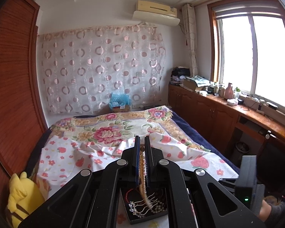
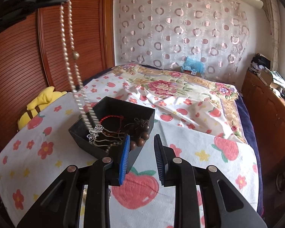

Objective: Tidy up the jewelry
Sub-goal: 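Carry the pearl necklace with the left tool while the right tool carries the beads over the box, then open the right tool into the box while the left tool releases the pearl necklace there, then move both tools back to the jade bangle and green pendant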

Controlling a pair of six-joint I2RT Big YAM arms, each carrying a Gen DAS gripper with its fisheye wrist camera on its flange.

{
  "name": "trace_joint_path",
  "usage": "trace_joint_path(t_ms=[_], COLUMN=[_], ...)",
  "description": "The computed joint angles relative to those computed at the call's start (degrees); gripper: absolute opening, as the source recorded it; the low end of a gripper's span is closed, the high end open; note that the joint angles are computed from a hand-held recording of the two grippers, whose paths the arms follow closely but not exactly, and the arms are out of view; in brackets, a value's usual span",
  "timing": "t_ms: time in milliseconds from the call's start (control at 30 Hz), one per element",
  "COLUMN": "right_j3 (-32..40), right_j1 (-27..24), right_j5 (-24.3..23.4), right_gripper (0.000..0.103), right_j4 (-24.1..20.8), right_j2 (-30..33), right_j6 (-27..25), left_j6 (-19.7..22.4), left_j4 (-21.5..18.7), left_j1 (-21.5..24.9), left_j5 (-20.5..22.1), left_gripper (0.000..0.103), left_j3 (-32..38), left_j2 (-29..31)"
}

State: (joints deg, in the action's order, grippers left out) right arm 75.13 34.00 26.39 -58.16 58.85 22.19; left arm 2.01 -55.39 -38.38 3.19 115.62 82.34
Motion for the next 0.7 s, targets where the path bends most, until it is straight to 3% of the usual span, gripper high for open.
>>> trace_joint_path(t_ms=[500, 633, 700], right_j3=[-0.1, 0.0, 0.02], right_j1=[-0.36, -1.7, -2.15], right_j5=[-1.4, -3.6, -4.38], right_gripper=[0.028, 0.028, 0.029], right_j4=[-0.62, 0.2, 0.5], right_j2=[0.59, 1.81, 2.38], right_j6=[1.3, 2.38, 2.98], left_j6=[0.36, 0.84, 1.5], left_j4=[-2.94, -1.78, -1.13], left_j1=[1.51, 2.16, 2.46], left_j5=[0.64, 1.28, 1.21], left_gripper=[0.005, 0.017, 0.017], left_j3=[-5.47, -9.01, -11.29], left_j2=[1.84, -0.01, -1.42])
